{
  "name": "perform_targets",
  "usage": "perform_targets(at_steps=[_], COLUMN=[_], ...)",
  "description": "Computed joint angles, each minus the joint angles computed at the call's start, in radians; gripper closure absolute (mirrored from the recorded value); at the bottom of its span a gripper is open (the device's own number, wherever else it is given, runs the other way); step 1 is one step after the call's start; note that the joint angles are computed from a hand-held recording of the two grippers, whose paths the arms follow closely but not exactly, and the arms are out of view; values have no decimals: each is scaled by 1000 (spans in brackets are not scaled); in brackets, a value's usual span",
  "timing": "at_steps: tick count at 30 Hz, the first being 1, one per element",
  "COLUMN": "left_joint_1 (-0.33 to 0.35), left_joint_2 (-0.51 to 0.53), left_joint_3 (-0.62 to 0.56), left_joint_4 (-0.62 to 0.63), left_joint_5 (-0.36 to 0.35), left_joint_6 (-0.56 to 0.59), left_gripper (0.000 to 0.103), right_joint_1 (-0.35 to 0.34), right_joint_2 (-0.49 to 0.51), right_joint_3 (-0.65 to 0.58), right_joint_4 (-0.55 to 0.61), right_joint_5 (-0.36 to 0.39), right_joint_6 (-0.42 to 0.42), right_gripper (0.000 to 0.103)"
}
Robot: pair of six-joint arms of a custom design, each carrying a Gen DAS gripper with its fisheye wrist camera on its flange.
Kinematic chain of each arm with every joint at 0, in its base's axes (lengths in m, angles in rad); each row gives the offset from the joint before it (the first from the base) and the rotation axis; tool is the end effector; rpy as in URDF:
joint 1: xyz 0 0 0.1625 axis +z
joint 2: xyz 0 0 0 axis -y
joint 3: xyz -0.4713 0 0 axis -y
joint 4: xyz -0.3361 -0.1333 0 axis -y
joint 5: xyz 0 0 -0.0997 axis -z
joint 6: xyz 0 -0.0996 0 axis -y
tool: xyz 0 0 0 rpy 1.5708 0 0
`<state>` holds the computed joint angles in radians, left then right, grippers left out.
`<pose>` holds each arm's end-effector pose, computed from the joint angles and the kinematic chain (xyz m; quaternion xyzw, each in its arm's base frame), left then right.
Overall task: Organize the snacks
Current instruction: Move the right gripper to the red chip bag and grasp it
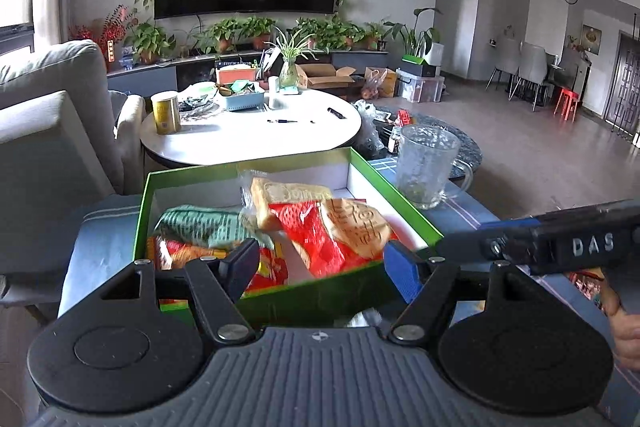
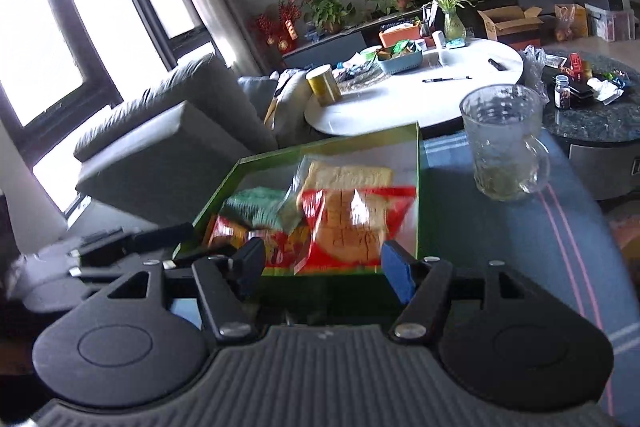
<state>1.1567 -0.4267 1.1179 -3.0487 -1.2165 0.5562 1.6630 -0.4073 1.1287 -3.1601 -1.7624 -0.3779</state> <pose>-0.1781 -0.8224 0.1479 0.3642 0.8358 -0.3648 0.1891 0.1897 -0.8101 0.1401 0.1712 -0.8877 0.4019 0.1455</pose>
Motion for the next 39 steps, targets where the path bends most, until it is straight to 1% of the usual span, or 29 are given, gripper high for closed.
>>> perform_targets(at_steps=[2, 3, 5, 6, 9, 13, 17, 21, 24, 26, 29, 31, 33, 34, 35, 38, 39], left_joint_1=[3, 4, 7, 9, 14, 15, 14, 12, 9, 8, 5, 5, 6, 7, 7, 10, 10], left_joint_2=[-28, -41, -61, -71, -94, -124, -149, -163, -170, -175, -178, -177, -175, -173, -172, -171, -170], left_joint_3=[69, 100, 150, 177, 236, 296, 350, 397, 421, 437, 447, 449, 448, 447, 450, 453, 454], left_joint_4=[-42, -57, -81, -94, -119, -142, -175, -212, -227, -237, -250, -255, -257, -257, -258, -246, -238], left_joint_5=[-7, -10, -13, -14, -21, -21, -25, -22, -25, -29, -32, -33, -34, -35, -37, -40, -40], left_joint_6=[-7, -14, -29, -39, -64, -102, -120, -122, -128, -126, -120, -123, -135, -142, -149, -155, -155], left_gripper=[36, 36, 36, 36, 36, 36, 35, 32, 32, 32, 32, 32, 32, 32, 32, 32, 32], right_joint_1=[-2, -2, -3, -4, -9, -8, -8, 4, 9, 11, 10, 17, 23, 21, 15, -14, -22], right_joint_2=[-20, -28, -46, -54, -81, -112, -151, -153, -135, -114, -81, -51, -38, -34, -36, -43, -42], right_joint_3=[53, 79, 139, 166, 255, 365, 467, 508, 501, 485, 446, 421, 387, 368, 356, 324, 314], right_joint_4=[-12, -19, -40, -43, -59, -88, -104, -98, -92, -107, -124, -192, -183, -167, -154, -123, -121], right_joint_5=[-15, -28, -61, -76, -107, -146, -126, -159, -203, -248, -288, -314, -319, -299, -259, -109, -72], right_joint_6=[-31, -41, -49, -51, -64, -114, -192, -275, -291, -278, -235, -252, -201, -167, -129, 26, 71], right_gripper=[35, 32, 26, 25, 25, 24, 22, 22, 22, 22, 23, 23, 23, 23, 23, 23, 23])
